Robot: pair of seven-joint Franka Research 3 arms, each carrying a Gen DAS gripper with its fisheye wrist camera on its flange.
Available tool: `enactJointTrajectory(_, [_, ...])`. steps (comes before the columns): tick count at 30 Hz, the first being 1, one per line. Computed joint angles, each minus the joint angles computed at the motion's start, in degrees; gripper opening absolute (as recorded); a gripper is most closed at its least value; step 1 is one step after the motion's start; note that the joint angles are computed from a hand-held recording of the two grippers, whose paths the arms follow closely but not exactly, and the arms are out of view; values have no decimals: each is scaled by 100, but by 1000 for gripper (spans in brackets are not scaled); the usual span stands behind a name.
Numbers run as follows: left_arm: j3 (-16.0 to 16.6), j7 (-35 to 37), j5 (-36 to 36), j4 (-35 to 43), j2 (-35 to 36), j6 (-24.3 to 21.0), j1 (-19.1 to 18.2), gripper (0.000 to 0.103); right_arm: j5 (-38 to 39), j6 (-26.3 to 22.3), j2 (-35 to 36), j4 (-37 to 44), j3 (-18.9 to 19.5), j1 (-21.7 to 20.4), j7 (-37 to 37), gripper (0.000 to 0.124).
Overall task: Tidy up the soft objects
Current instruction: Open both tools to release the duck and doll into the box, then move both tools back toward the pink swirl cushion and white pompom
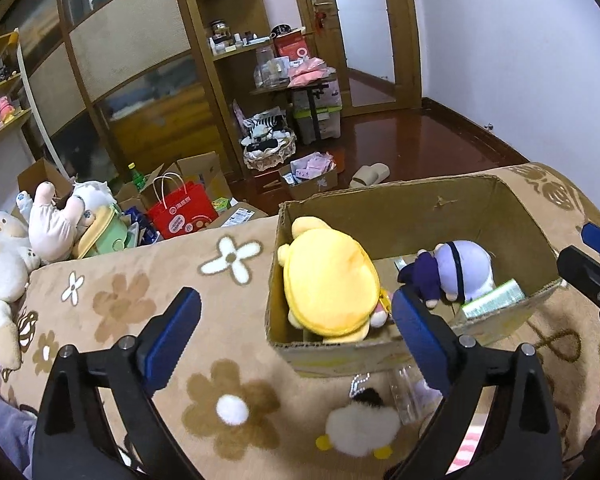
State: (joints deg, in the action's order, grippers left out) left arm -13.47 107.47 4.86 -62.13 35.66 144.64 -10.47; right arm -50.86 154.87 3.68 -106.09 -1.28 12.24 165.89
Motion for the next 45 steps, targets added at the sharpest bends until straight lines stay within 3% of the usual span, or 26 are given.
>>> enactJointTrajectory(7, [-110,-60,-309,-707,-545,-87,242,97,-59,-135,-265,-211,137,14,-53,92])
enactJointTrajectory(20, [-182,184,-776,-2098,-1595,320,503,97,30,-458,-800,-586,541,-115,-227,92])
enactJointTrajectory(45, [-37,726,-1168,-3050,-2376,267,501,97,823,-694,-1302,-1136,944,-287,-400,92])
